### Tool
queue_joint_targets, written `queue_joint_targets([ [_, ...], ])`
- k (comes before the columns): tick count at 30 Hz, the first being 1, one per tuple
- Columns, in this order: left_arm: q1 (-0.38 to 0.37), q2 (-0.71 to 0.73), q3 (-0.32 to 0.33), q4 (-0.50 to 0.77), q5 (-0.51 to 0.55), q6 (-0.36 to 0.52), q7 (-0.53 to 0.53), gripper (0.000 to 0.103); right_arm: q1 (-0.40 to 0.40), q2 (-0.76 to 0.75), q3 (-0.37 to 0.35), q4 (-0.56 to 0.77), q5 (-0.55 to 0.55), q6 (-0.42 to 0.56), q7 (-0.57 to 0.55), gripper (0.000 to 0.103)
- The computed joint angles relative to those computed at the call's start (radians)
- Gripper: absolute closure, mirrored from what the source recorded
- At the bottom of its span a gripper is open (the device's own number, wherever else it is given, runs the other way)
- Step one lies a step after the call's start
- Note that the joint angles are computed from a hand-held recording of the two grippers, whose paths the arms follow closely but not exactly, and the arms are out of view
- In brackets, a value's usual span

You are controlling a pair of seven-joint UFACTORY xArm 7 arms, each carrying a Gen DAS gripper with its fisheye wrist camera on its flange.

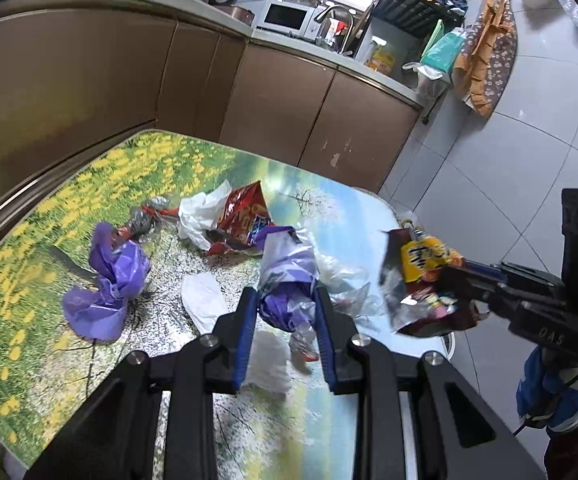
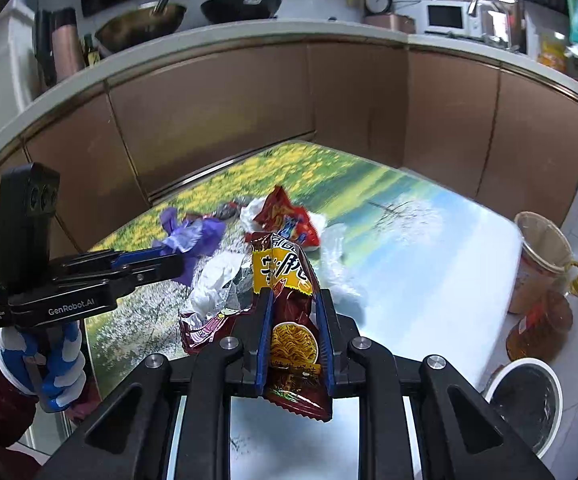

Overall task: Collect trash
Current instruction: 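Carry both items to the bin and open both tools to drop them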

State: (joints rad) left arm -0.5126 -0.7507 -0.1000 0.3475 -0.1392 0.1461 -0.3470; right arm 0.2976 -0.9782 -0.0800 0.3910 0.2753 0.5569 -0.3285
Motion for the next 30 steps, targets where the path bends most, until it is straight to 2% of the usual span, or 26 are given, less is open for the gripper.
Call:
queue_joint_targets([
  [7, 0.041, -0.068, -0.082, 0.034, 0.034, 0.071, -0.057, 0.076, -0.092, -0.175, -0.044, -0.031, -0.028, 0.067, 0.012, 0.082],
  [12, 0.018, 0.008, -0.118, 0.121, 0.058, 0.062, -0.063, 0.076, -0.213, -0.262, -0.119, -0.03, -0.068, 0.114, -0.01, 0.082],
  [17, -0.028, 0.227, -0.155, 0.289, 0.078, 0.013, -0.039, 0.076, -0.362, -0.267, -0.186, -0.026, -0.115, 0.107, -0.032, 0.082],
  [22, -0.07, 0.547, -0.211, 0.552, 0.118, -0.002, 0.011, 0.076, -0.505, -0.151, -0.259, -0.029, -0.148, 0.018, -0.061, 0.082],
  [26, -0.105, 0.81, -0.253, 0.801, 0.234, 0.048, -0.001, 0.076, -0.581, 0.018, -0.299, -0.02, -0.15, -0.096, -0.087, 0.082],
  [30, -0.204, 1.058, -0.222, 1.069, 0.289, 0.132, 0.006, 0.076, -0.605, 0.217, -0.344, 0.015, -0.119, -0.217, -0.122, 0.082],
])
